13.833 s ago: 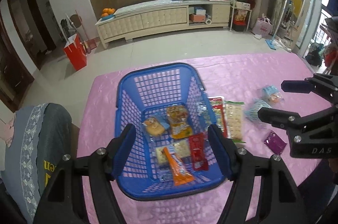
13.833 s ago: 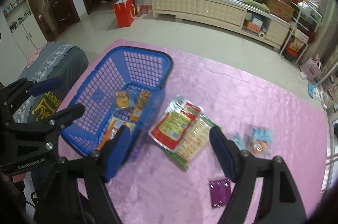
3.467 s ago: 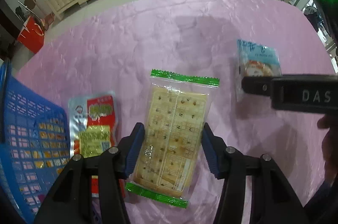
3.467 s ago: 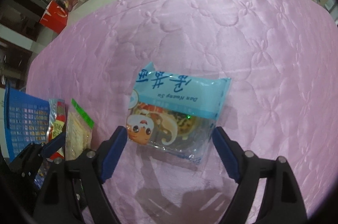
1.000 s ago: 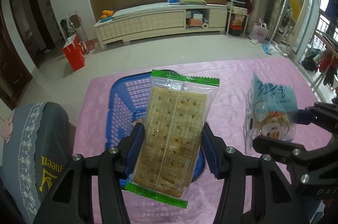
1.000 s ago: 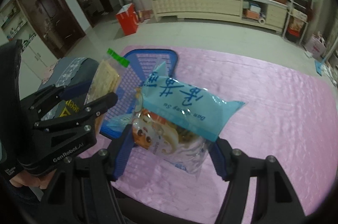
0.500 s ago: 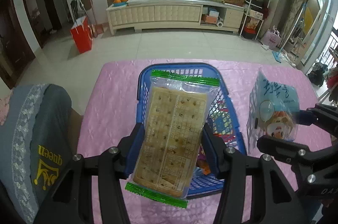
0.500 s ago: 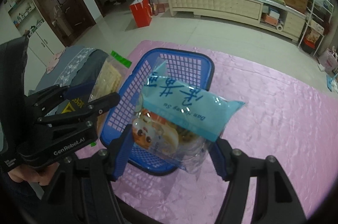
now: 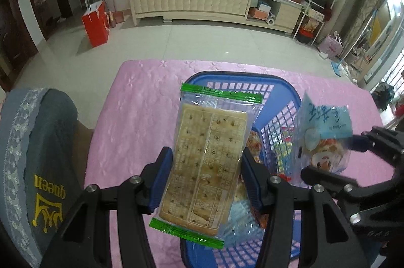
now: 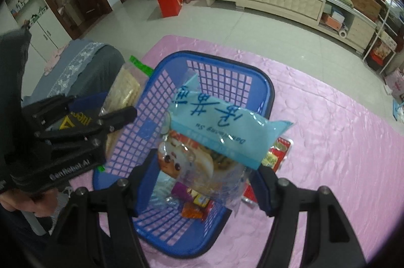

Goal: Organize snacks
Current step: 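Open both tools to drop the two packets into the basket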

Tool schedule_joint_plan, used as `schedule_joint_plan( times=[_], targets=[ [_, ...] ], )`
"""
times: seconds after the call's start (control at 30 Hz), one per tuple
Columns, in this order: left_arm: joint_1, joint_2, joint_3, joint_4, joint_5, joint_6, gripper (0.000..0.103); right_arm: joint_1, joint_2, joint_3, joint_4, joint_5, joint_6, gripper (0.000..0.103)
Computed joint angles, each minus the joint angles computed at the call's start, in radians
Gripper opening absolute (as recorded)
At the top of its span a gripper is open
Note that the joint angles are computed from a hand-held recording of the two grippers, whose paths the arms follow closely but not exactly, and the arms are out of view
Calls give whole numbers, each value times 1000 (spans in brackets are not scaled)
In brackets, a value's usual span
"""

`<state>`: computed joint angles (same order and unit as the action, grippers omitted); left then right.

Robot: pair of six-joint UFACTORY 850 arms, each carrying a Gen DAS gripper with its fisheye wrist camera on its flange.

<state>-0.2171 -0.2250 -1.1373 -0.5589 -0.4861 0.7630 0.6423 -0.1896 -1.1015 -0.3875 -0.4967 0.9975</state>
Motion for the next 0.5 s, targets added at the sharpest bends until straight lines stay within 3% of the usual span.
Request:
schedule_joint_plan(
  times=[0.33, 0.5],
  targets=[
    [-6, -51, -45, 5, -15, -3, 52, -23, -30, -15, 30, 31, -98, 72],
    [-19, -40, -27, 0, 6, 27, 64, -22, -36, -14, 34, 32, -131, 80]
  ],
)
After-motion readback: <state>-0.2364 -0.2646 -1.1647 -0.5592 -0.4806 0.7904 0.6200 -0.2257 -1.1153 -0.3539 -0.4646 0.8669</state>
